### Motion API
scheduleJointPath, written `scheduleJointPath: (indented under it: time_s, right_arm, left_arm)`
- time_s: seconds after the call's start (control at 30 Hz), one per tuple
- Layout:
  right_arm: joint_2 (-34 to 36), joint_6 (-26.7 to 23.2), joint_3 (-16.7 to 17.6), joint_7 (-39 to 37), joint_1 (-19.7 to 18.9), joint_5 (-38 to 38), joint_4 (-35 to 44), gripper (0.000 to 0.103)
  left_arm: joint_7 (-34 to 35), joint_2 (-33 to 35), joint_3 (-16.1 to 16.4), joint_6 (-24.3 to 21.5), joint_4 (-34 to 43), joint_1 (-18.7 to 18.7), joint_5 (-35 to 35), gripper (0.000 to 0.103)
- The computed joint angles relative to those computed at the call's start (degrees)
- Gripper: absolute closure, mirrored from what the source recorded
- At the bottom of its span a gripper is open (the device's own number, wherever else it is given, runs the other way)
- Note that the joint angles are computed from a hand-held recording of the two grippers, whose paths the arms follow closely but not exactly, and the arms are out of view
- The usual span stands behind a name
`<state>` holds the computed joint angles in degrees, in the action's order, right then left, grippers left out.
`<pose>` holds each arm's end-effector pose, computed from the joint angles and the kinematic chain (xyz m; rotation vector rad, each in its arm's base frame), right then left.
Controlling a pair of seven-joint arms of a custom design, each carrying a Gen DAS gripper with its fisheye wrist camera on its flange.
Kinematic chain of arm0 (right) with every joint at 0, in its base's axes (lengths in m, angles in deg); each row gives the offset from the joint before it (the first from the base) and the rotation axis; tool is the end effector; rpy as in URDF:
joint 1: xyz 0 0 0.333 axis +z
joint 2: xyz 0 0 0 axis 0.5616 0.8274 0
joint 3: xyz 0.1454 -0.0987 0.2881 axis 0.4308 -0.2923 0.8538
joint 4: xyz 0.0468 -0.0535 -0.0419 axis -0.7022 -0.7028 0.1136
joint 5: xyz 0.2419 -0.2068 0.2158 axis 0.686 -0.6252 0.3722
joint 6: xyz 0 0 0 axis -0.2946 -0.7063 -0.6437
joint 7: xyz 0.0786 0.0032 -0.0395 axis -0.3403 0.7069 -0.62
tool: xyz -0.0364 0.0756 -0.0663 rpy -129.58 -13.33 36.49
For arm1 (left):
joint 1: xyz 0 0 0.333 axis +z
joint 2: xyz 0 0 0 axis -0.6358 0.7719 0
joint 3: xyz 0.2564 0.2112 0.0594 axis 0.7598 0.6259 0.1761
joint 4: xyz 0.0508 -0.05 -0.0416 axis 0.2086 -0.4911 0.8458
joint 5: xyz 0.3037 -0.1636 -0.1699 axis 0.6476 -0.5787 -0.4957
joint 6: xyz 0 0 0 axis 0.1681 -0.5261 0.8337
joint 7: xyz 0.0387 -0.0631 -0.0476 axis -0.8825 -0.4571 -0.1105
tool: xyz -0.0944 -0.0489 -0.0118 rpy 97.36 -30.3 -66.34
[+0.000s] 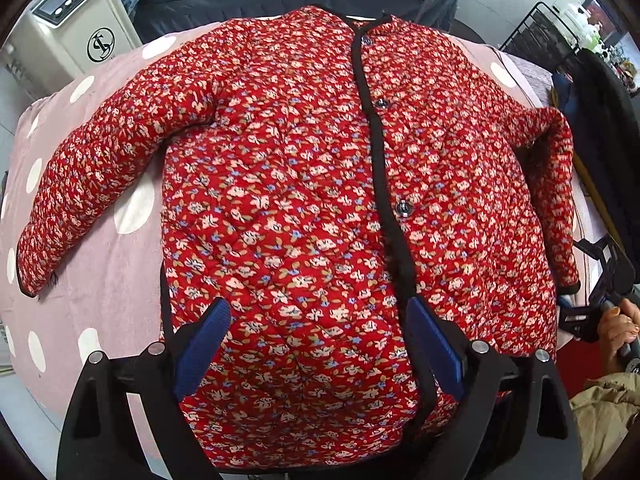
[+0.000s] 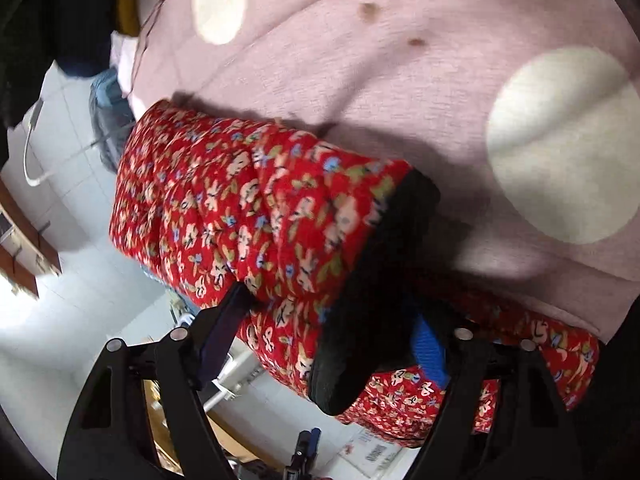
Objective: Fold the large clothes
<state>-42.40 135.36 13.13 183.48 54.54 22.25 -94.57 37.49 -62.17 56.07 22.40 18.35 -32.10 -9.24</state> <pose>0.4833 0.1366 0.5037 -0.1333 2.2836 0.7806 0.6566 0.0455 0.6447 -2.0339 2.2695 -0.3268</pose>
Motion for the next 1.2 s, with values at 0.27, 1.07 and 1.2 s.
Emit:
scheduleJointPath:
  time_s: [0.27, 1.07, 1.2]
  right_arm:
    - [-8.26, -6.78, -0.18, 15.78, -10.74, -37.90, -0.35, 0.078]
    - [-13.86, -14.00, -4.07, 32.99, -15.06, -66.19, -4.11, 0.029]
    - [-13.13, -6.98, -5.17, 31.69, -12.34, -62.12, -6.35, 0.029]
  left_arm:
    - [-1.97, -0.34, 0.33, -0.55, -1.50, 0.22, -0.07, 0.015]
    - [-4.41, 0.42, 0.53, -1.03, -0.41, -0.18, 1.08, 0.014]
    - [-4.57, 1.44, 0.18, -1.81, 1.12, -0.29, 0.95, 0.014]
